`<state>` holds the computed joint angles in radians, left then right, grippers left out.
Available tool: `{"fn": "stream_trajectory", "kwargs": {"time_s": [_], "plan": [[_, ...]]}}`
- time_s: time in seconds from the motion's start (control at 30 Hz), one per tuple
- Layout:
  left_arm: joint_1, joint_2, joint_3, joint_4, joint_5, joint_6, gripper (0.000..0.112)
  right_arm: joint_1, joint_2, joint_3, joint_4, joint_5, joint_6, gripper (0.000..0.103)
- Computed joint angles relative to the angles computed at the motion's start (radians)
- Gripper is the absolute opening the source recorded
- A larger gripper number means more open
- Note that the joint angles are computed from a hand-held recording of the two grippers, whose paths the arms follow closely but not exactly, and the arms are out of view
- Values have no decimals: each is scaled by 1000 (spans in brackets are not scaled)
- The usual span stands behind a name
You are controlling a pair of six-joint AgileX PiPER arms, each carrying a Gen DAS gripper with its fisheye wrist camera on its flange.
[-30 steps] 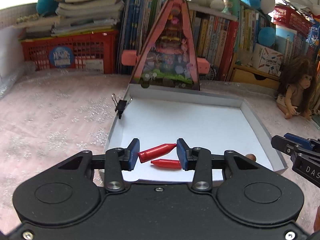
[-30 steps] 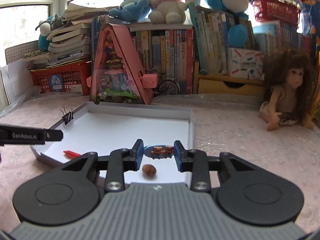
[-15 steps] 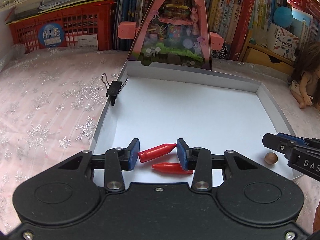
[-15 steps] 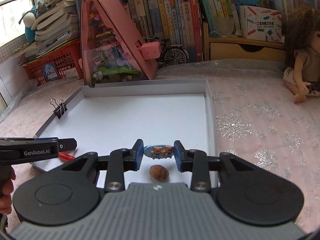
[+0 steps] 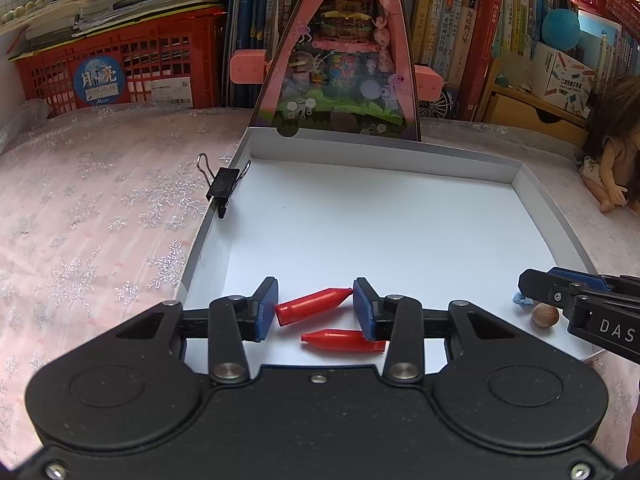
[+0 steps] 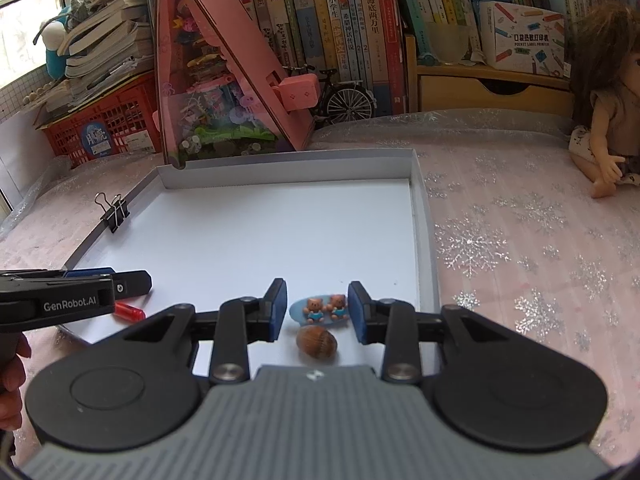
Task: Organize rigid objects
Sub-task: 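Lower both into the tray and open both tools, then move both tools back to the black lids and pucks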
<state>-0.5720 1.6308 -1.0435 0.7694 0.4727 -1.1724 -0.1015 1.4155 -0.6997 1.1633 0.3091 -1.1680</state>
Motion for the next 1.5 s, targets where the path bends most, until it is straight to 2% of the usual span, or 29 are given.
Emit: {"fn": "stream_trajectory", "kwargs": {"time_s": [0.03, 0.1, 0.2, 0.37, 0.43, 0.6, 0.97, 1.03, 1.3, 1.43, 1.5], "plan": [[0, -3, 0, -7, 2, 6, 42, 1, -8, 5, 11, -3, -13, 52], [-2, -15, 9, 2, 0, -9, 44, -7, -26, 15, 41, 4, -51, 57], [-16, -48, 37, 57, 4, -62, 51, -18, -61, 29, 67, 16, -88, 59], [-83, -152, 140, 259, 20, -259, 75, -40, -157, 82, 116, 38, -183, 70], [-121, -201, 192, 335, 27, -333, 76, -44, -203, 112, 130, 38, -223, 76], [-243, -312, 311, 460, 94, -495, 79, -60, -332, 215, 191, 47, -350, 85], [-564, -458, 510, 502, 329, -717, 81, -151, -619, 408, 138, 112, -391, 87], [-608, -473, 531, 487, 362, -741, 81, -204, -666, 436, 117, 153, -402, 87], [-803, -500, 586, 443, 503, -801, 81, -532, -798, 520, 44, 424, -486, 87], [-894, -487, 599, 427, 561, -817, 80, -778, -821, 544, 24, 639, -603, 87], [-915, -478, 601, 423, 571, -822, 80, -864, -823, 552, 11, 710, -639, 87]]}}
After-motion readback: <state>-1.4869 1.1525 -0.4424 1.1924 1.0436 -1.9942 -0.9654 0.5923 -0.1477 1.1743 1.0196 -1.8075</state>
